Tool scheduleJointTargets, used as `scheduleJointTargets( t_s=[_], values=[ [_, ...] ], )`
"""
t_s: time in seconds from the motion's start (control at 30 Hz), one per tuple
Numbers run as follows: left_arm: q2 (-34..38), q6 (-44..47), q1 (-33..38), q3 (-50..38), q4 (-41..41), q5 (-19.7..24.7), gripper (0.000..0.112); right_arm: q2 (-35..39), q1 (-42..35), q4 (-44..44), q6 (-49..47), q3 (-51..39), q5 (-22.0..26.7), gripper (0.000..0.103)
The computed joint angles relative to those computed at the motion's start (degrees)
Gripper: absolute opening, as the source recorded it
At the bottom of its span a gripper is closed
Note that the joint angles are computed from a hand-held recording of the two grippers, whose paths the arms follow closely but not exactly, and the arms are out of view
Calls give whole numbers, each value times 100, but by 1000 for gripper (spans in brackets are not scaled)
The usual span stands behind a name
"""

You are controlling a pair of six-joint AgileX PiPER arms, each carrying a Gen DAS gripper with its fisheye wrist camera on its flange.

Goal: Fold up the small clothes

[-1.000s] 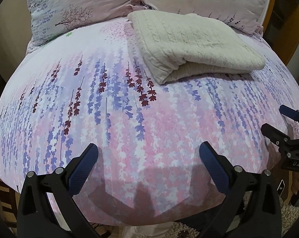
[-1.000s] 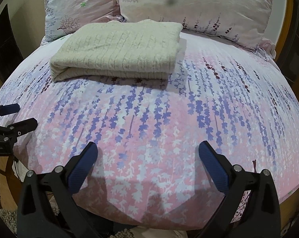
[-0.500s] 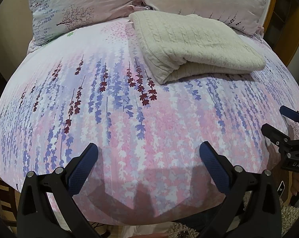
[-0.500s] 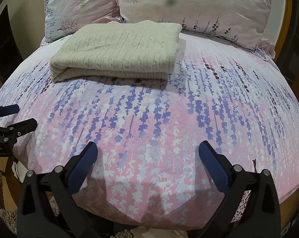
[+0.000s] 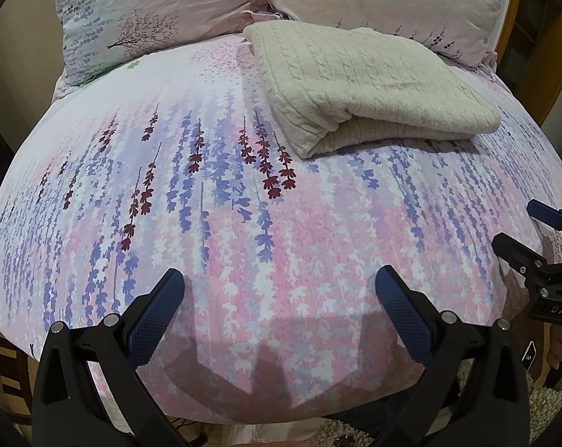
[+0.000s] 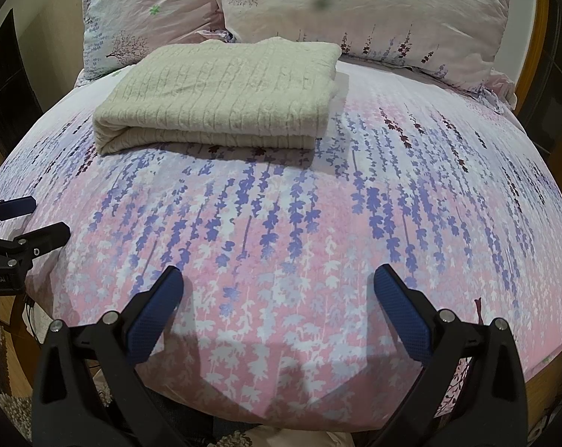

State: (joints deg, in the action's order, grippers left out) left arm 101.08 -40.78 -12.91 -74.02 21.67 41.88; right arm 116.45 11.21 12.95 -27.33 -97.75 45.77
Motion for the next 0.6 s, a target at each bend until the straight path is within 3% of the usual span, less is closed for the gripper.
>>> scheduleJointTargets(
  t_s=[0.6],
  values=[
    [6, -67, -23, -8, 31, 20, 102, 2, 17, -36, 63, -6, -5, 101]
  ],
)
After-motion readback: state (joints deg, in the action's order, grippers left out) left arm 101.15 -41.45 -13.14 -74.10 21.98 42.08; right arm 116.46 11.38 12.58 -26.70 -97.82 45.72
